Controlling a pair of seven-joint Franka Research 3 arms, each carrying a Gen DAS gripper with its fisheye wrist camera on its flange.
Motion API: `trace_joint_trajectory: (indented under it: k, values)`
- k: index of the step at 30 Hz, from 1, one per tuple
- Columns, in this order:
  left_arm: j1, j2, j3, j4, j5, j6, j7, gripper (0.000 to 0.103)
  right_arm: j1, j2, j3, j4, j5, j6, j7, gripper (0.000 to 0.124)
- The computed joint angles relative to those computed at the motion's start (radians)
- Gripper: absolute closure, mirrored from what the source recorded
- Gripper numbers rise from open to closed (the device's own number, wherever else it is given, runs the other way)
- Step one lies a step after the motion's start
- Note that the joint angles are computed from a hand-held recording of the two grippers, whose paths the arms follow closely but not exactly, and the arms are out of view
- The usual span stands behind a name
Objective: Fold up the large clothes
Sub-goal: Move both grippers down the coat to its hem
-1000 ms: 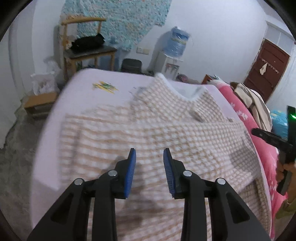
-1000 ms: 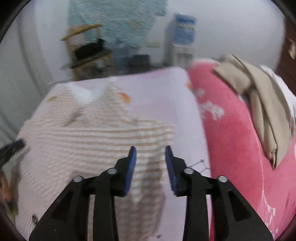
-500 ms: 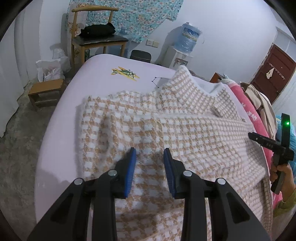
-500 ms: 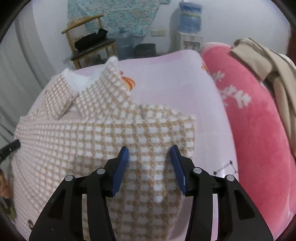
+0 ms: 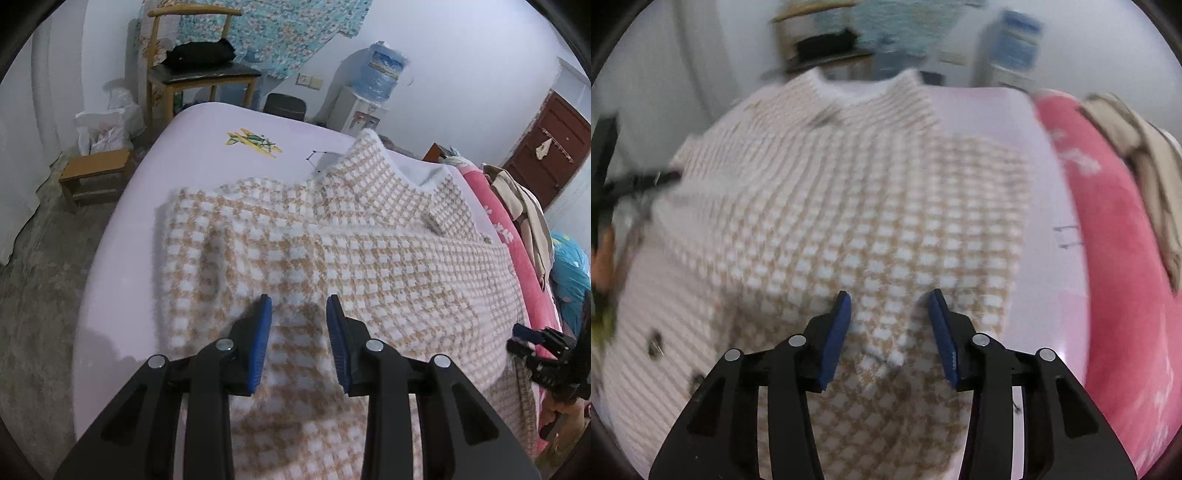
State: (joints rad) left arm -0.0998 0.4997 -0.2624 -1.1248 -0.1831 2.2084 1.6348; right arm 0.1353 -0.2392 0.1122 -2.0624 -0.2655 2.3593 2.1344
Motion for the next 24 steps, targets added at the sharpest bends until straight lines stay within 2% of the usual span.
trace_joint_trajectory:
  k: [2,4,7,9,13,18,20,24]
  values:
    - [0.005,-0.05,0.004,-0.048,0.006,0.004,0.001,0.068,-0.002,-0.047,0.024,-0.016,-0.039,0.006,0.059,0.081]
    - [0.033,-0.161,-0.007,-0.181,-0.028,0.054,0.061,0.058,0.006,-0.111,0.046,-0.053,-0.032,0.022,0.095,0.076]
    - [0.056,-0.328,-0.002,-0.371,-0.104,0.083,0.144,0.047,0.019,-0.205,0.092,-0.114,-0.017,0.002,0.155,0.064]
    - [0.052,-0.422,0.018,-0.472,-0.155,0.079,0.189,0.039,0.032,-0.257,0.119,-0.156,0.011,-0.01,0.184,0.057]
    - [0.011,-0.639,0.071,-0.716,-0.21,0.053,0.287,0.027,0.074,-0.353,0.163,-0.234,0.094,-0.033,0.249,0.053]
    - [-0.047,-0.815,0.101,-0.936,-0.125,0.06,0.273,0.024,0.078,-0.395,0.268,-0.241,0.068,-0.151,0.343,0.053]
    - [-0.063,-0.88,0.108,-1.014,-0.08,0.072,0.251,0.024,0.102,-0.426,0.272,-0.269,0.083,-0.157,0.38,0.053]
    - [-0.106,-0.966,0.154,-1.103,-0.061,0.046,0.212,0.024,0.124,-0.505,0.279,-0.333,0.121,-0.172,0.46,0.053]
